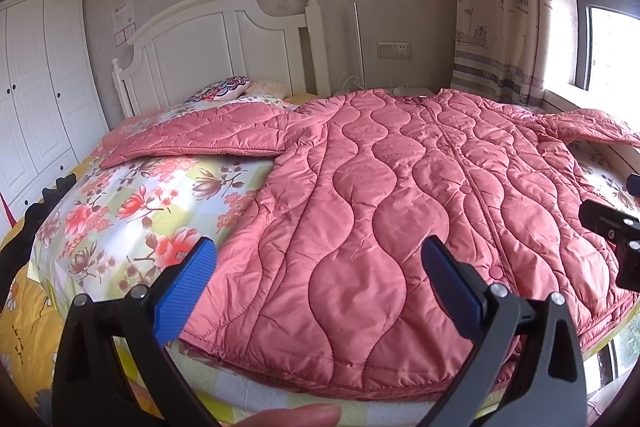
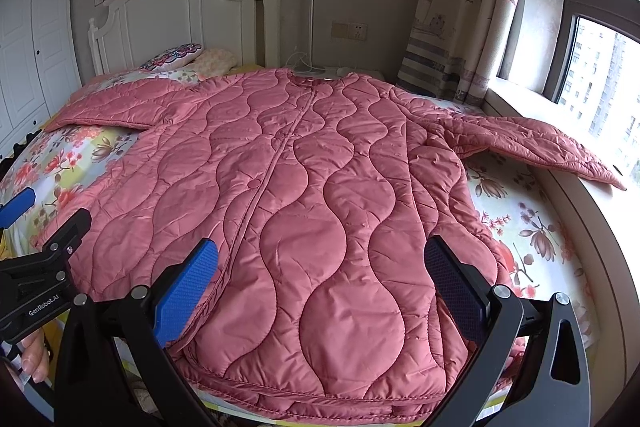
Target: Fold large clothes
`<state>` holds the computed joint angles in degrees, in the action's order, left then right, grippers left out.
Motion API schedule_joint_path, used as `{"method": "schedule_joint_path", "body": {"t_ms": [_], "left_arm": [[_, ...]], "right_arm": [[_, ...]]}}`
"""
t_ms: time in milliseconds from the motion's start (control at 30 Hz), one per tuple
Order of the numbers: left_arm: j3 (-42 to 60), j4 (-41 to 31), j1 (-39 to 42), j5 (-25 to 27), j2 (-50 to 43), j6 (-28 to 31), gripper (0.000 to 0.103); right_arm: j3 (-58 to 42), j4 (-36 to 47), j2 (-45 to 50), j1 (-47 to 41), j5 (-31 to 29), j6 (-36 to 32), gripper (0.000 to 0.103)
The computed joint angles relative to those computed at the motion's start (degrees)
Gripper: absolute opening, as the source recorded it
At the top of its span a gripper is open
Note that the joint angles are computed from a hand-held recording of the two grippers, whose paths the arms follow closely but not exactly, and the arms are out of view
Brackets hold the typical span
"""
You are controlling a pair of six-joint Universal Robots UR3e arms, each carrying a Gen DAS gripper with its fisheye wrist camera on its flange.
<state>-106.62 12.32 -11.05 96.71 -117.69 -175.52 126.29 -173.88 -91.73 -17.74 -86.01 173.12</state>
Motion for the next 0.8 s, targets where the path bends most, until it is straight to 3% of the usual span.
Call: {"method": "schedule_joint_path", "body": {"t_ms": [167, 400, 533, 800], "left_arm": [[-1.84, 2.27, 0.32, -0.56, 0.81, 0.24, 0.101], [1.82, -1.62, 1.52, -2.08, -0.85, 0.23, 0.101], [12.34, -9.18, 0.58, -0.98, -6.23, 2.15, 0.101], [44.54, -27.94, -1.95, 1.10, -21.41, 5.12, 0.101]], "right_arm": [[0.01, 0.49, 0.19, -0.71, 0.13, 0.26, 0.099], [-0.54, 1.07, 1.00, -2.44, 0.36, 0.33, 0.099], [-2.25, 1.52, 2.98, -5.65, 0.63, 0.16, 0.099], [-8.67, 5.39, 8.37, -14.08, 2.18, 3.12, 0.099]]}}
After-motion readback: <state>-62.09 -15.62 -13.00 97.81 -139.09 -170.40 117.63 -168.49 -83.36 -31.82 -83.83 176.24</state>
